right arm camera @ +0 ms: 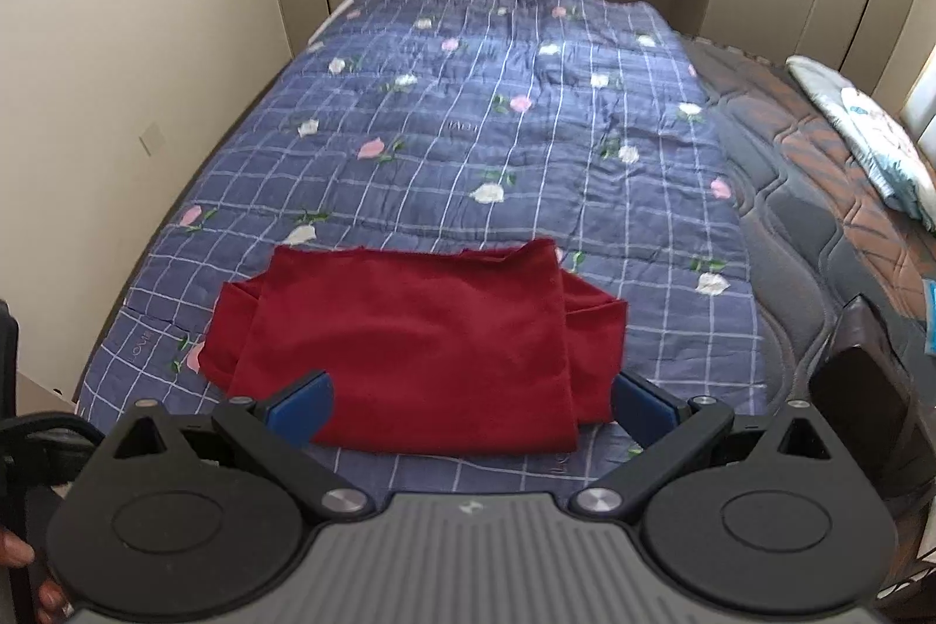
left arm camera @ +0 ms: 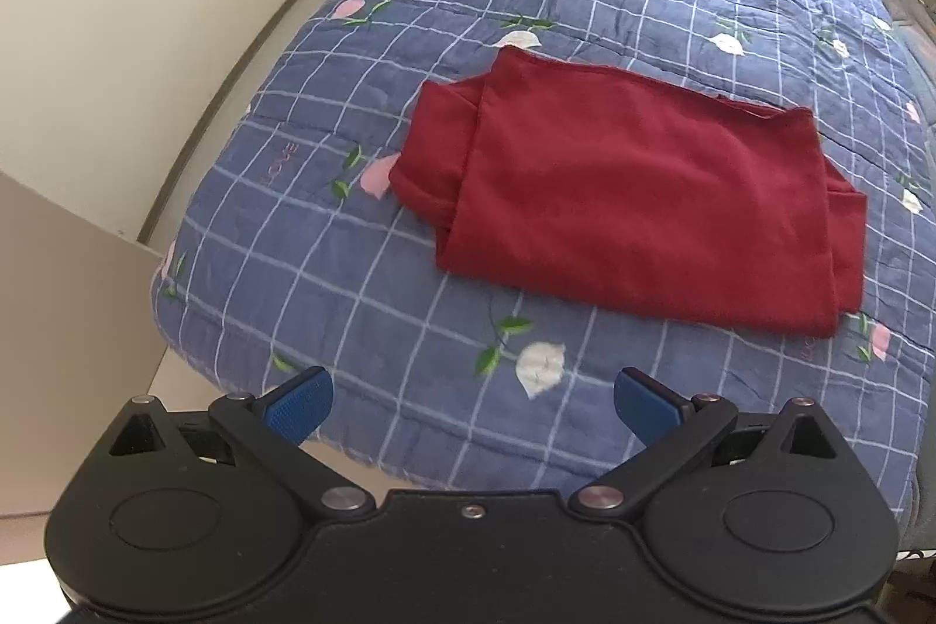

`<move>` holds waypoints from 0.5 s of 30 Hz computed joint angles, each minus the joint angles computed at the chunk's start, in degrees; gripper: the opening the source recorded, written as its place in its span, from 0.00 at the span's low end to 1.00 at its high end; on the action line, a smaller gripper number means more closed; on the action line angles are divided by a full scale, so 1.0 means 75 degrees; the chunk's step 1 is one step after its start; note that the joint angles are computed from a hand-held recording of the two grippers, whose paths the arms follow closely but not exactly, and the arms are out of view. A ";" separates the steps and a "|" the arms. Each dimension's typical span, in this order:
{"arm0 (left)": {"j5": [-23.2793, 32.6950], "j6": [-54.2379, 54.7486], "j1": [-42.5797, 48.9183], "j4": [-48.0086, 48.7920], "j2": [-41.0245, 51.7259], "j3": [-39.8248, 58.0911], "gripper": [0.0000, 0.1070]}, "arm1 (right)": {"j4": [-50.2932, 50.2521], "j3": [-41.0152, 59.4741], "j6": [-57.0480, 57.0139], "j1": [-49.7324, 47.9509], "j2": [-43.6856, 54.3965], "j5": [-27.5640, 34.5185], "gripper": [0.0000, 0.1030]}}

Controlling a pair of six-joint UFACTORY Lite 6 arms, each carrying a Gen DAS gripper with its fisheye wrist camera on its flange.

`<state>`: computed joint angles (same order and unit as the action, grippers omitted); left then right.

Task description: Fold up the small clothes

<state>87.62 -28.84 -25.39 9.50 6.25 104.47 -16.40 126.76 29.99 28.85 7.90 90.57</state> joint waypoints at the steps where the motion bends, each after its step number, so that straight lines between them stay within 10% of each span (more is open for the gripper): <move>1: -0.0030 0.0287 0.0217 -0.0062 0.0250 0.0234 0.96 | 0.0037 -0.0044 0.0003 0.0000 0.0109 -0.0117 1.00; 15: 0.0306 0.3005 0.1941 -0.1133 0.3651 0.4136 0.96 | -0.0908 -0.0084 0.0386 0.0804 0.1700 -0.0097 1.00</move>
